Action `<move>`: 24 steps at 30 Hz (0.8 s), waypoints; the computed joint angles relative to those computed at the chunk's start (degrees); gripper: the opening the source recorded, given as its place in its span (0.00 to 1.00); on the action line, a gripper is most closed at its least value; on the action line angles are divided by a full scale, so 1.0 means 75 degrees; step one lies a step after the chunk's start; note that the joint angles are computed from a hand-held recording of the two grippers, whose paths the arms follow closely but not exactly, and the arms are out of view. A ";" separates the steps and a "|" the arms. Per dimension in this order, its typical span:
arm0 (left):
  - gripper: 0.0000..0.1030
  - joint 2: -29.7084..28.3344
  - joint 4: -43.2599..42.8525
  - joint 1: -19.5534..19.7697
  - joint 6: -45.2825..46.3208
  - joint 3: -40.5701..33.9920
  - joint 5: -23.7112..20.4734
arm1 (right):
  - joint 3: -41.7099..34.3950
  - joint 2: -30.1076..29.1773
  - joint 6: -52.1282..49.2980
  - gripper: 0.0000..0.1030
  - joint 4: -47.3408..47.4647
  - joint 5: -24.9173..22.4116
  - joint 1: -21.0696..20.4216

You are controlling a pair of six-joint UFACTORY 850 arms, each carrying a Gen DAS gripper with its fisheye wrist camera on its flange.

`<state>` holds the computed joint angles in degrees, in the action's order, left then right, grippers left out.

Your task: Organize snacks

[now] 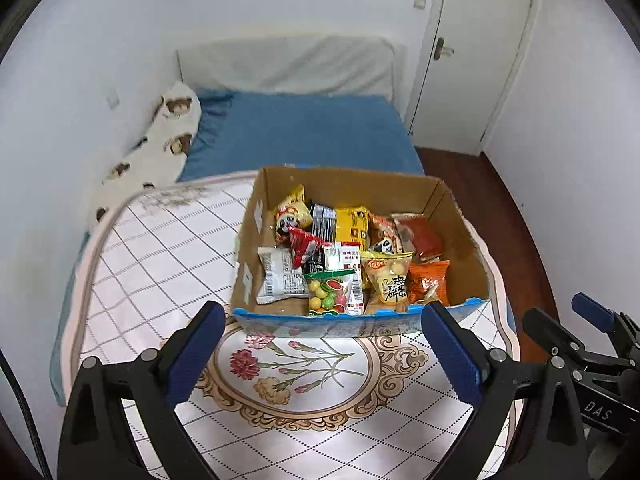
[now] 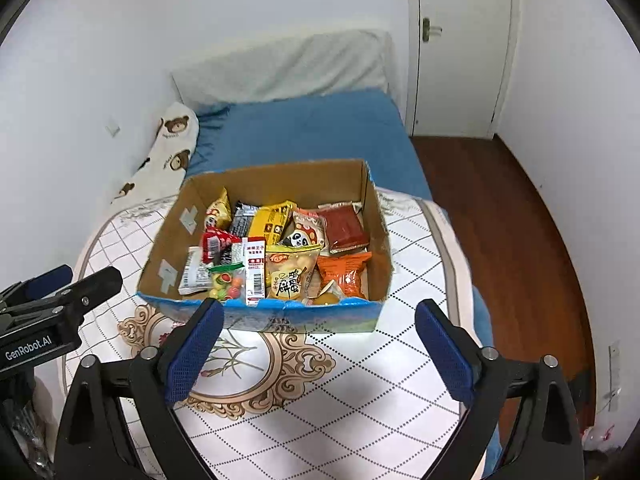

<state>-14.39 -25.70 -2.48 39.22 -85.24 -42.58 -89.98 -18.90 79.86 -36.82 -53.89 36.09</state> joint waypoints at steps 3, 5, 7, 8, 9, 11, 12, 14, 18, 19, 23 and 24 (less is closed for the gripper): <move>0.98 0.0442 -0.0206 0.0091 0.0355 0.0337 0.0192 | 0.0071 0.0242 0.0349 0.97 -0.0360 -0.0312 0.0316; 0.98 0.0701 -0.0205 0.0127 0.0432 0.0532 0.0302 | 0.0041 0.0336 0.0495 0.98 -0.0555 -0.0545 0.0486; 0.98 0.0870 -0.0259 0.0188 0.0477 0.0649 0.0283 | -0.0010 0.0431 0.0622 0.98 -0.0748 -0.0778 0.0670; 0.98 0.0936 -0.0290 0.0227 0.0488 0.0680 0.0226 | -0.0040 0.0461 0.0660 0.98 -0.0836 -0.0878 0.0751; 0.98 0.0992 -0.0322 0.0267 0.0484 0.0704 0.0169 | -0.0073 0.0476 0.0677 0.98 -0.0889 -0.0960 0.0809; 0.98 0.1130 -0.0388 0.0330 0.0505 0.0779 0.0195 | -0.0170 0.0519 0.0742 0.98 -0.1060 -0.1188 0.0981; 0.98 0.1213 -0.0439 0.0358 0.0550 0.0839 0.0240 | -0.0201 0.0535 0.0746 0.98 -0.1104 -0.1241 0.1027; 0.98 0.1391 -0.0526 0.0405 0.0676 0.0943 0.0367 | -0.0286 0.0564 0.0817 0.98 -0.1228 -0.1374 0.1150; 0.98 0.1592 -0.0632 0.0479 0.0873 0.1043 0.0373 | -0.0484 0.0550 0.0897 0.98 -0.1464 -0.1653 0.1323; 0.98 0.1622 -0.0652 0.0498 0.0903 0.1058 0.0345 | -0.0507 0.0550 0.0904 0.98 -0.1491 -0.1707 0.1348; 0.98 0.1701 -0.0762 0.0523 0.1047 0.1116 0.0339 | -0.0585 0.0540 0.0955 0.98 -0.1536 -0.1782 0.1398; 0.98 0.1711 -0.0745 0.0505 0.1060 0.1128 0.0369 | -0.0568 0.0537 0.0973 0.98 -0.1534 -0.1761 0.1385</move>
<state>-1.55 -31.29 1.31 47.17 -76.77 -39.81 -94.24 -14.88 87.16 -48.33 -67.10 46.48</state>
